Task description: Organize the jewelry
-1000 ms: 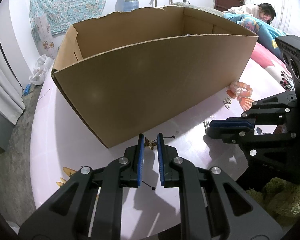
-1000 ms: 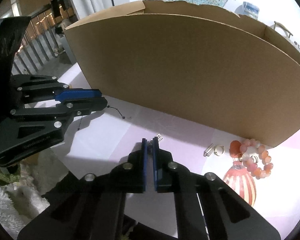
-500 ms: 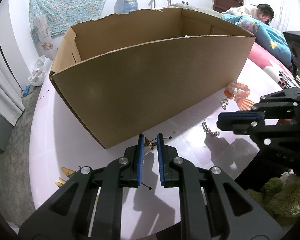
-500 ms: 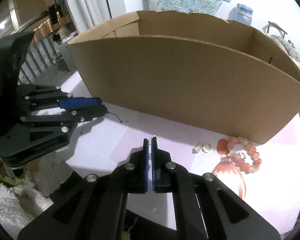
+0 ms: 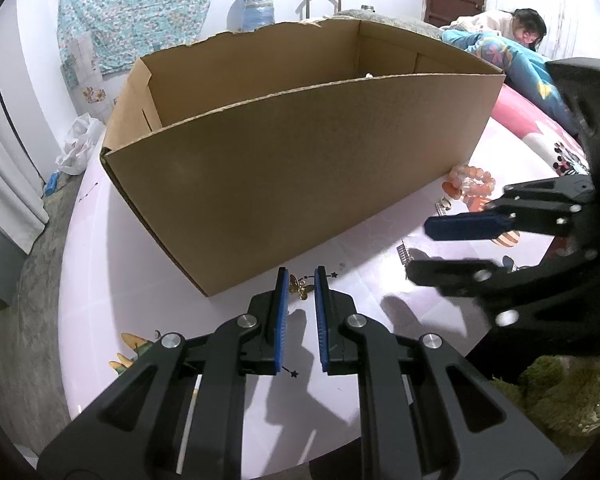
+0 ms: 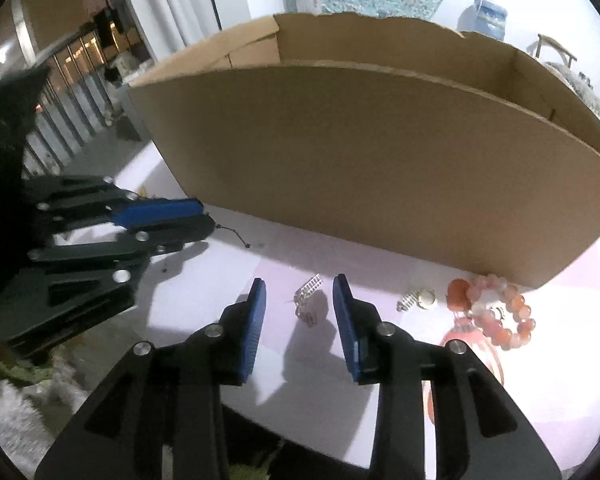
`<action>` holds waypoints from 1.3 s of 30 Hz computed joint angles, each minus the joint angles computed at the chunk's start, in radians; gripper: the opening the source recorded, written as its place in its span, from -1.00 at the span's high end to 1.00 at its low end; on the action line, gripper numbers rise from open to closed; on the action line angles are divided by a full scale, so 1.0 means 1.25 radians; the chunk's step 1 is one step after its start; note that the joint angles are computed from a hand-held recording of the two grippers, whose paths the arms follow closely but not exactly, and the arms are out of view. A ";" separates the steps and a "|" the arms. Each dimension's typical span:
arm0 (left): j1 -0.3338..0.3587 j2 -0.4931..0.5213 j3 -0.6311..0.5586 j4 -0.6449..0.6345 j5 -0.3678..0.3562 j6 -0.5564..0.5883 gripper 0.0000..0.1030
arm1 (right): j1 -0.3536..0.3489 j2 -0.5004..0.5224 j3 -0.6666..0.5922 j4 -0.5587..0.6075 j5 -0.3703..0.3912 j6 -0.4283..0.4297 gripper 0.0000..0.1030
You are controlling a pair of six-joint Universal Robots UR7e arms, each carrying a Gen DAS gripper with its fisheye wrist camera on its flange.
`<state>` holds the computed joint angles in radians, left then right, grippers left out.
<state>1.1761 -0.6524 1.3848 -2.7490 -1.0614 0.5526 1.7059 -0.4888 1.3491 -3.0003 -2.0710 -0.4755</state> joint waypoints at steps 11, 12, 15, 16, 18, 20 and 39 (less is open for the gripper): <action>0.005 -0.002 -0.001 0.001 -0.004 -0.005 0.77 | -0.007 0.012 -0.012 -0.003 -0.018 0.040 0.92; 0.005 -0.001 -0.002 0.002 -0.003 -0.005 0.77 | -0.011 0.007 -0.007 0.000 -0.007 0.053 0.92; 0.004 -0.002 -0.002 0.000 -0.003 -0.004 0.77 | -0.021 -0.007 0.004 0.001 0.022 0.078 0.93; 0.004 -0.002 -0.002 0.000 -0.003 -0.004 0.77 | -0.021 -0.012 0.012 -0.007 0.026 0.082 0.93; 0.004 -0.002 -0.001 -0.001 -0.005 -0.004 0.77 | -0.023 -0.021 0.028 -0.021 0.033 0.087 0.93; 0.003 -0.003 0.002 -0.005 -0.008 -0.002 0.77 | -0.025 -0.027 0.036 -0.031 0.037 0.092 0.93; -0.032 -0.052 0.073 -0.051 -0.067 0.007 0.77 | -0.008 -0.077 0.088 -0.132 0.067 0.072 0.93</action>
